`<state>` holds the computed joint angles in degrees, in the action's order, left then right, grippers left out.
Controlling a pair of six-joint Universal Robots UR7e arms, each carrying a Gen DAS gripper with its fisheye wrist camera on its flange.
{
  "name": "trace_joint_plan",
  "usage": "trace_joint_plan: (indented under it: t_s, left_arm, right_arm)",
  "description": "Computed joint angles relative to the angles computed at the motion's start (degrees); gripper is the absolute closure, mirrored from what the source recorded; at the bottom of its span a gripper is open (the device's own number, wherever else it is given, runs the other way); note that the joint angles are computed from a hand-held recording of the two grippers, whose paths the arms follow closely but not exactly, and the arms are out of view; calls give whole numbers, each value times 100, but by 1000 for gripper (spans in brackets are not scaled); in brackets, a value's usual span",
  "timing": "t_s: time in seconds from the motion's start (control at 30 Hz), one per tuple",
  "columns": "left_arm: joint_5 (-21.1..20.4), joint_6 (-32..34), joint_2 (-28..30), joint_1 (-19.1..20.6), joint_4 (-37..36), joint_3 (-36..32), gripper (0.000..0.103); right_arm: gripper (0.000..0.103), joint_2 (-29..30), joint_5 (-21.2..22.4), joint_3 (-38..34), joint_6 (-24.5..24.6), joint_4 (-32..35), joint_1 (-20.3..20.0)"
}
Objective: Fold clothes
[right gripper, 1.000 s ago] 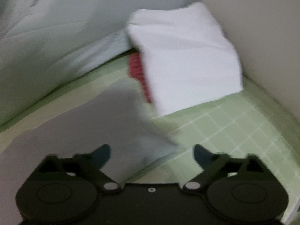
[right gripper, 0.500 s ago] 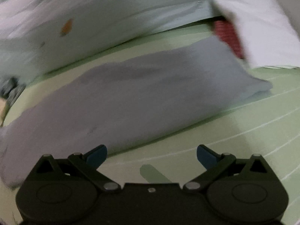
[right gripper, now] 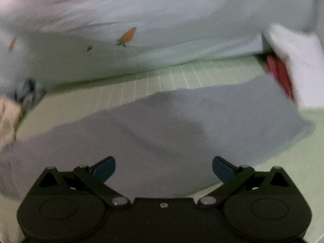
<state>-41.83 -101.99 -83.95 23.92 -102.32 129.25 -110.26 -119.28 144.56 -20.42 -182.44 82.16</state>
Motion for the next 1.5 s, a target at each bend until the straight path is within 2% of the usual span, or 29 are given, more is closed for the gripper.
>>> trace_joint_plan:
  t_s: [0.1,0.2,0.27,0.37,0.47,0.6,0.63,0.67,0.7,0.73,0.77,0.83,1.0,1.13,1.37,1.5]
  left_arm:
    - [295,559,-182,448,-611,175,16]
    - [393,1466,-202,918,-1375,299,16]
    - [352,1819,-187,1198,-1653,295,16]
    - [208,2505,-75,1553,-2444,328,15]
    - [253,3013,129,1677,-2745,272,12]
    - [439,3160,320,1701,-2908,262,14]
    - [499,3127,328,1684,-2903,277,22]
    - [574,3104,338,1661,-2886,290,38]
    - [612,3054,347,1655,-2791,257,44]
    - [637,3002,347,1656,-2733,236,58]
    - [610,3097,336,1678,-2913,261,73]
    - [658,3454,401,1646,-3098,207,78]
    - [1006,4546,760,1260,-3622,-3,83]
    - [1003,5496,1370,890,-4425,-303,86]
    - [451,5848,2747,382,-5234,-958,88]
    - [-60,5576,3592,175,-5329,-1313,88]
  right_arm:
    - [0,711,-612,-23,445,-521,489]
    - [0,1342,-1164,-82,889,-814,948]
    - [0,1612,-1351,-121,1219,-910,1133]
    - [0,1992,-1662,-142,1633,-1112,1422]
    - [0,2248,-1951,-273,1773,-922,1612]
    - [0,2374,-2222,-337,1907,-787,1755]
    - [0,2389,-2263,-338,1940,-753,1765]
    - [0,2391,-2290,-328,1953,-727,1763]
    - [0,2383,-2309,-312,1954,-702,1755]
    - [0,2372,-2315,-296,1963,-679,1742]
    - [0,2337,-2304,-270,1965,-669,1723]
    - [0,2233,-2238,-207,1927,-719,1653]
    - [0,1803,-1850,-32,1729,-797,1273]
    - [0,1268,-1358,106,1414,-655,809]
    - [0,169,-275,119,515,-288,-285]
    - [0,-371,446,-14,-141,-6,-1087]
